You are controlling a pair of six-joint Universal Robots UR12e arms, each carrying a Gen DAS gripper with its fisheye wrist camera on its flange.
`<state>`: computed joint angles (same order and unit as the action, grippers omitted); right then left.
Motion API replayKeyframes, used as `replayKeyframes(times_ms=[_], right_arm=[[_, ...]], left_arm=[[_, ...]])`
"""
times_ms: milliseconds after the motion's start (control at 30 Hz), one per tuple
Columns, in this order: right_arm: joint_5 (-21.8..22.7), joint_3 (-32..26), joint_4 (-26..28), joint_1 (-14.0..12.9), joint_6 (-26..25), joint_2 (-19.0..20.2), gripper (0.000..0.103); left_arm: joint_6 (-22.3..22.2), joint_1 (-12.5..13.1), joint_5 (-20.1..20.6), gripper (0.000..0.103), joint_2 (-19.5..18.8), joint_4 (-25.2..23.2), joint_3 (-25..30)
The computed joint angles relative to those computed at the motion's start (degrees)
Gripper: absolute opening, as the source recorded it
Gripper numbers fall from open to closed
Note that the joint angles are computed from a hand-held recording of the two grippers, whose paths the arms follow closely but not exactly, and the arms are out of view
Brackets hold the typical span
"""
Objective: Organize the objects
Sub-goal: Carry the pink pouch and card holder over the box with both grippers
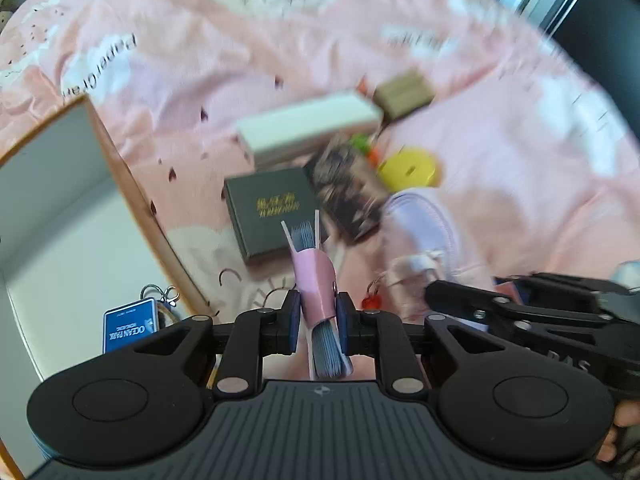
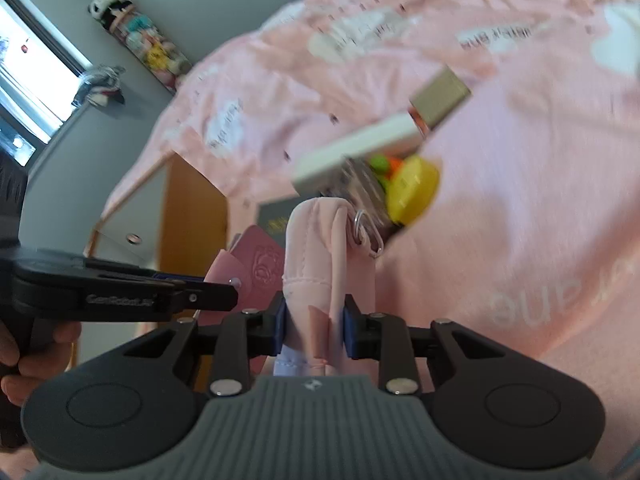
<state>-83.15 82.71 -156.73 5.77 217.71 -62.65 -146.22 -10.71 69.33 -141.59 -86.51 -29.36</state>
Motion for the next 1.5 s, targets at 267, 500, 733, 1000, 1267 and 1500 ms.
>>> replayKeyframes(times_ms=[267, 500, 733, 1000, 1267, 1500], right_arm=[[2.41, -4.94, -3.9, 1.27, -0.75, 0.92, 0.029], [11.45, -15.09, -2.46, 2.8, -4.58, 5.63, 0.029], [25.34, -25.48, 5.47, 4.33, -1.28, 13.82, 0.029], [32.2, -30.7, 13.41, 5.05, 2.97, 19.07, 0.029], [23.47, -32.58, 23.56, 6.3, -1.97, 18.6, 0.025], [17.99, -30.07, 24.37, 6.74, -5.72, 16.37, 0.023]], left_arm=[[-5.55, 4.97, -11.82, 0.02, 6.48, 9.85, -8.24], [-13.34, 8.77, -8.85, 0.02, 11.11, 22.78, -15.85], [-18.34, 10.83, -1.72, 0.02, 12.37, 26.82, -20.33], [-19.22, 11.93, -1.69, 0.02, 11.78, 27.73, -21.12], [-17.66, 11.73, -1.84, 0.02, 11.13, 25.26, -21.07], [-16.15, 10.6, 1.22, 0.02, 10.84, 23.18, -21.48]])
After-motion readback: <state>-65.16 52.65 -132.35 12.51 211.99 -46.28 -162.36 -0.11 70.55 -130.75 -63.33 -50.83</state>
